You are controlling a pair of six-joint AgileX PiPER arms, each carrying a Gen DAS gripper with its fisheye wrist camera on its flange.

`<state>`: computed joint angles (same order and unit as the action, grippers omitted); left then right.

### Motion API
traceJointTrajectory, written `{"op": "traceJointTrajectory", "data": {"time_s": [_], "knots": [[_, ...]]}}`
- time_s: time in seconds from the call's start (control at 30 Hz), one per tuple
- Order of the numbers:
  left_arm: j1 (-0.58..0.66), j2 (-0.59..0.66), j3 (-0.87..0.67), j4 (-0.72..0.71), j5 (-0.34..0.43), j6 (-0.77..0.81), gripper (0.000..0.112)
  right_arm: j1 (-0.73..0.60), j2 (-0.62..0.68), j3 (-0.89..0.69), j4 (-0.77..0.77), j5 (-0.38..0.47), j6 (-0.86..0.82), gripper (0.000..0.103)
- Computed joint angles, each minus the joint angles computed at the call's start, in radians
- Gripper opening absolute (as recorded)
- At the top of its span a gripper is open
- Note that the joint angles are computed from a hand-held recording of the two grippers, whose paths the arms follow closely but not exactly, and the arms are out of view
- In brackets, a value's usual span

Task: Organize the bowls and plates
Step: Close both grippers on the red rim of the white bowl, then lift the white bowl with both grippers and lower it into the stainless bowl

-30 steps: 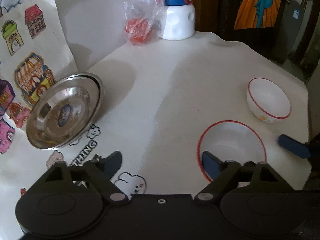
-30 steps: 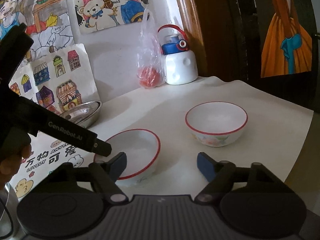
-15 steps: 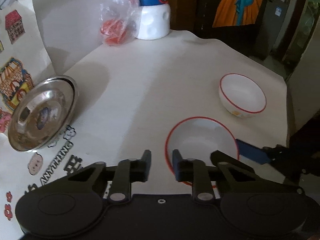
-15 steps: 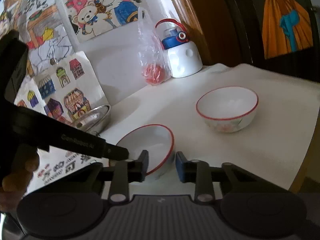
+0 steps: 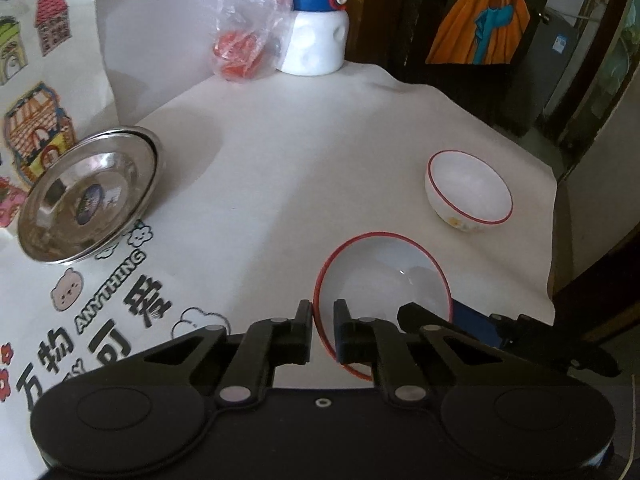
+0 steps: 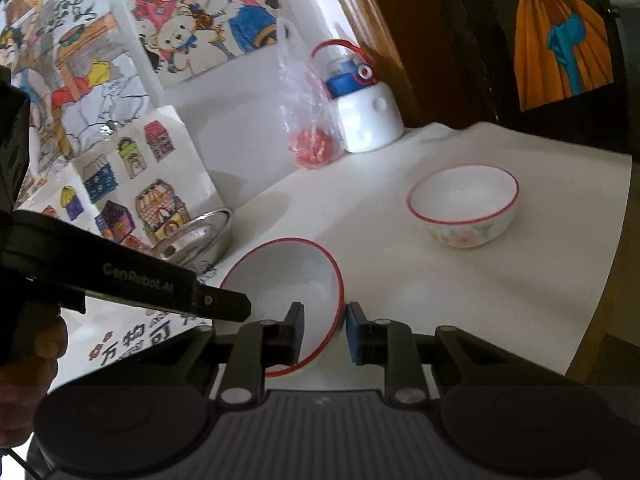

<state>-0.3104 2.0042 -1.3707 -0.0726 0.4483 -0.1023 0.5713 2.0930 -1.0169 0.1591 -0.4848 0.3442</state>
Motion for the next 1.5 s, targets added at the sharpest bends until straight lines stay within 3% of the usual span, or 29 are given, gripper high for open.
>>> {"op": "traceJointTrajectory", "data": {"time_s": [0.43, 0.63, 0.87, 1.03, 1.33, 1.5], "knots": [[0.082, -0.316, 0.333, -0.154, -0.116, 0.142, 0.011, 0.193, -0.148, 0.066, 0.323, -0.023, -0.309, 0.025], [0.169, -0.483, 0.474, -0.28, -0.098, 0.277, 0.012, 0.31, -0.181, 0.044, 0.497, 0.003, -0.486, 0.025], [0.296, -0.659, 0.636, -0.369, -0.051, 0.395, 0.012, 0.403, -0.187, 0.029, 0.588, 0.046, -0.585, 0.026], [0.395, -0.712, 0.71, -0.464, 0.017, 0.527, 0.012, 0.434, -0.169, 0.01, 0.634, 0.091, -0.632, 0.026], [0.473, -0.744, 0.799, -0.516, 0.047, 0.64, 0.014, 0.459, -0.146, -0.028, 0.751, 0.169, -0.777, 0.026], [0.502, -0.711, 0.796, -0.492, 0.089, 0.647, 0.014, 0.46, -0.126, -0.079, 0.941, 0.228, -1.021, 0.026]]}}
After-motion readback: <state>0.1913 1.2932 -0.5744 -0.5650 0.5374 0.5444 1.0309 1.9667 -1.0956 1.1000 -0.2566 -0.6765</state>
